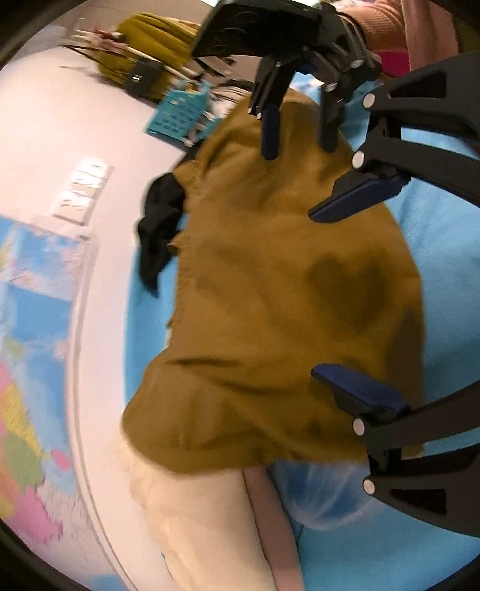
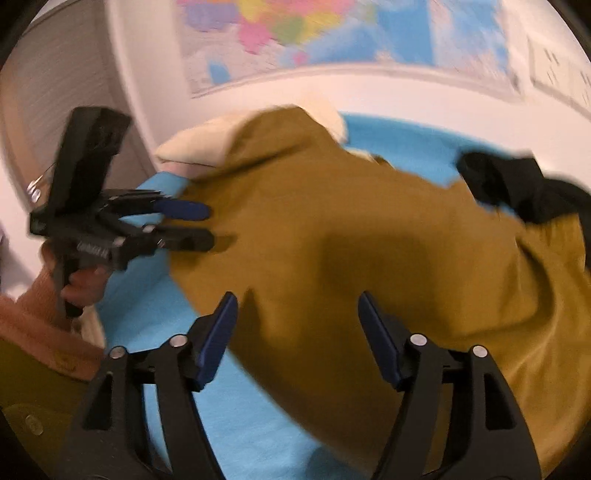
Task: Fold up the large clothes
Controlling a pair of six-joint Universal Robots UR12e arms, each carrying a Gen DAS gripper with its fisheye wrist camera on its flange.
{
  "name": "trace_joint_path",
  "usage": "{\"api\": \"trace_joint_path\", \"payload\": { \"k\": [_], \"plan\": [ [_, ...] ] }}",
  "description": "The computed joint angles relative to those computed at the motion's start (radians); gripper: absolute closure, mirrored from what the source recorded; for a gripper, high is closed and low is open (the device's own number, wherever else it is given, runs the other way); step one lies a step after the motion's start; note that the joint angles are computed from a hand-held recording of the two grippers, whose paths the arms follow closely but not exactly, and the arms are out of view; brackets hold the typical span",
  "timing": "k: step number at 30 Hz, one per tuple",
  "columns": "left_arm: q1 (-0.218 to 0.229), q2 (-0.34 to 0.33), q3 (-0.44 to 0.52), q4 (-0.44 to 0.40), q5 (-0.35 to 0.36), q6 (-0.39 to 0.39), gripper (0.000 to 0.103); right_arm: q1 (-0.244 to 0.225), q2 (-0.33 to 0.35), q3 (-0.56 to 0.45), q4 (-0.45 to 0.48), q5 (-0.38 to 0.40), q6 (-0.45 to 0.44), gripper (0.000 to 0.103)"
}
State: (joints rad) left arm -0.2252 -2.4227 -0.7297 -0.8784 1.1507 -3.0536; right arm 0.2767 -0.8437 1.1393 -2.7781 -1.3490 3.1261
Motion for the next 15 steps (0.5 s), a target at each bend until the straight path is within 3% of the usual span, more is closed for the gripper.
{"api": "trace_joint_path", "payload": {
  "k": [6,11,13,14,15],
  "plan": [
    [0.039,0.076,-0.144,0.097,-0.047,-0.131,0.024,0.059,0.03,-0.059,0.078,-0.082,-0.248,0.021],
    [0.052,0.111,-0.224,0.098,-0.067,-0.184,0.024,0.102,0.081,-0.11,0.087,-0.287,-0.39,0.021],
    [0.056,0.115,-0.24,0.083,-0.104,-0.199,0.024,0.11,0.092,-0.114,0.071,-0.347,-0.413,0.028],
    [0.057,0.114,-0.244,0.073,-0.122,-0.203,0.024,0.112,0.095,-0.113,0.061,-0.377,-0.422,0.038],
    [0.058,0.115,-0.249,0.068,-0.137,-0.201,0.024,0.108,0.089,-0.104,0.054,-0.366,-0.412,0.044]
  ]
}}
